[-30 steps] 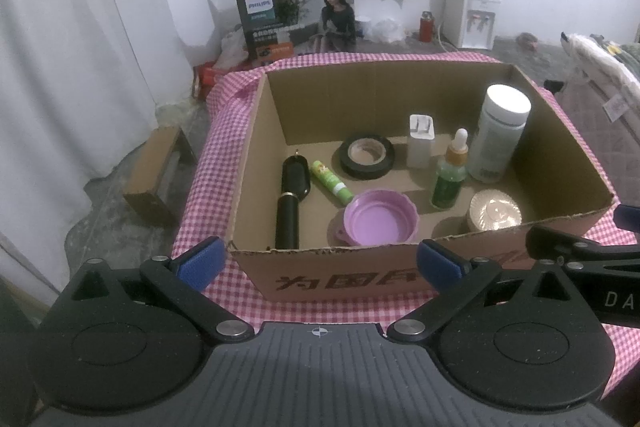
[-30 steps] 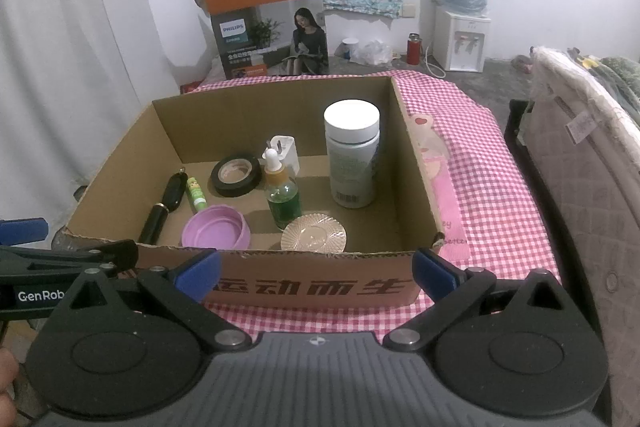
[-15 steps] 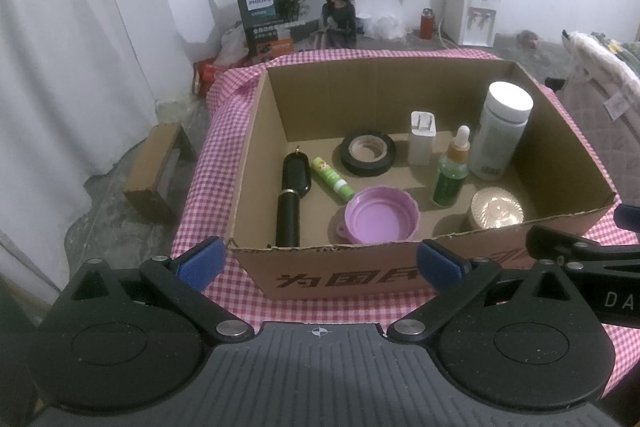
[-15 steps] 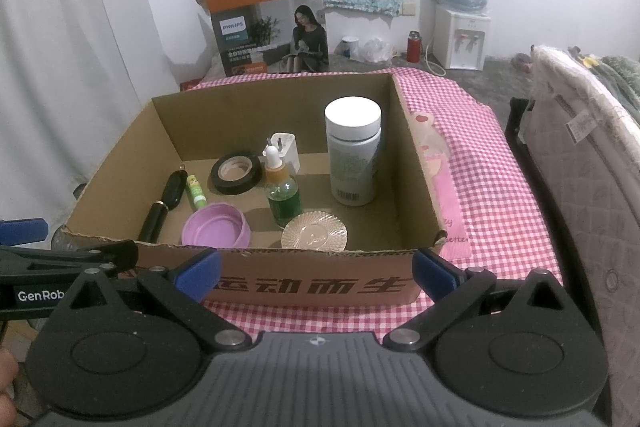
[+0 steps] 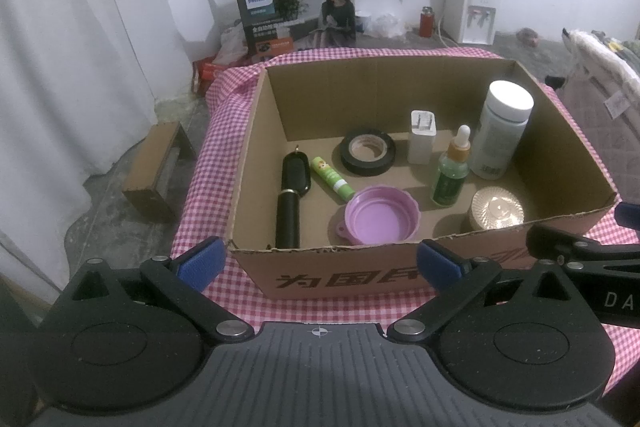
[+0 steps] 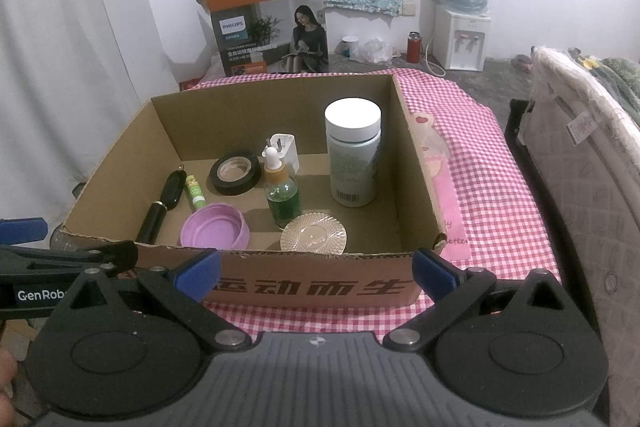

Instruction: Organize rigid objects

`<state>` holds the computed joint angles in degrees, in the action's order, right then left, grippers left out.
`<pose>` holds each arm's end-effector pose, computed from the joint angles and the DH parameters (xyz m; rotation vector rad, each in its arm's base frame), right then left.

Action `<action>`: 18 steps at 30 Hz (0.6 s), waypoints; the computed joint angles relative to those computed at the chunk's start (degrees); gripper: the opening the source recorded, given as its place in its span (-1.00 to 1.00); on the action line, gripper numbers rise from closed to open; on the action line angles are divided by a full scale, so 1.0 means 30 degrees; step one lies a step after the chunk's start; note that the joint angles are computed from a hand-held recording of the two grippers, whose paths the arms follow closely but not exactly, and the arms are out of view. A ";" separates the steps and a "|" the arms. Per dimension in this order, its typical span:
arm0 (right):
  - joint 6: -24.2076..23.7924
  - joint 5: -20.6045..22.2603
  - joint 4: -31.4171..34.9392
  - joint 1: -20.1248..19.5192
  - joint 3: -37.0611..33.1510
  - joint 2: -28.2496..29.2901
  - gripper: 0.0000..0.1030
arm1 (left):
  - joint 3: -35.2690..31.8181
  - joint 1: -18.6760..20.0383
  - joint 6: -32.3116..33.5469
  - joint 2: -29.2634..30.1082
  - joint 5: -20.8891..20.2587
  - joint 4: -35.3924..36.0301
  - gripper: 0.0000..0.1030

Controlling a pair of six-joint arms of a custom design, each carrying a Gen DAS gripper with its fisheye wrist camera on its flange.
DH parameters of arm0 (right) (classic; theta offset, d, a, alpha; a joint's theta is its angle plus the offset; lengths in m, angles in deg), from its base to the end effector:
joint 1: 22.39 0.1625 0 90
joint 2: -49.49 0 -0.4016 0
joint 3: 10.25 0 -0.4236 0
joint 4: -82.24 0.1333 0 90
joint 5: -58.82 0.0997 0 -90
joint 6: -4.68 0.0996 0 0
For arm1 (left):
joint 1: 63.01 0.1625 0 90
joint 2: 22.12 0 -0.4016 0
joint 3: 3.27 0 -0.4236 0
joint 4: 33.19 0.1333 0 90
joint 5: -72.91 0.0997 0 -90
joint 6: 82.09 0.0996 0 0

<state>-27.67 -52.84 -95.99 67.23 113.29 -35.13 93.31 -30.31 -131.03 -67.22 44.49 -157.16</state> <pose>0.0932 -0.5030 0.3115 0.4572 -2.3596 0.9254 -0.4092 -0.5252 0.0403 0.3518 2.1197 -0.8221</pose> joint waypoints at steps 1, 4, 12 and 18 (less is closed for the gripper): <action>0.0001 0.0008 0.0023 -0.0004 -0.0010 0.0002 1.00 | -0.0004 0.0003 0.0023 0.0008 0.0012 -0.0028 0.98; -0.0043 0.0017 -0.0068 0.0000 0.0008 0.0026 1.00 | 0.0008 -0.0006 -0.0011 0.0003 0.0037 0.0020 0.98; -0.0114 0.0073 0.0000 -0.0038 -0.0085 0.0040 1.00 | -0.0023 0.0037 0.0096 0.0023 0.0034 -0.0042 0.98; -0.0128 0.0068 -0.0017 -0.0045 -0.0070 0.0036 1.00 | -0.0030 0.0034 0.0085 0.0025 0.0035 -0.0026 0.98</action>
<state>-28.06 -52.63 -96.04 67.10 113.08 -35.02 93.23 -30.20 -130.78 -67.15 44.60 -157.24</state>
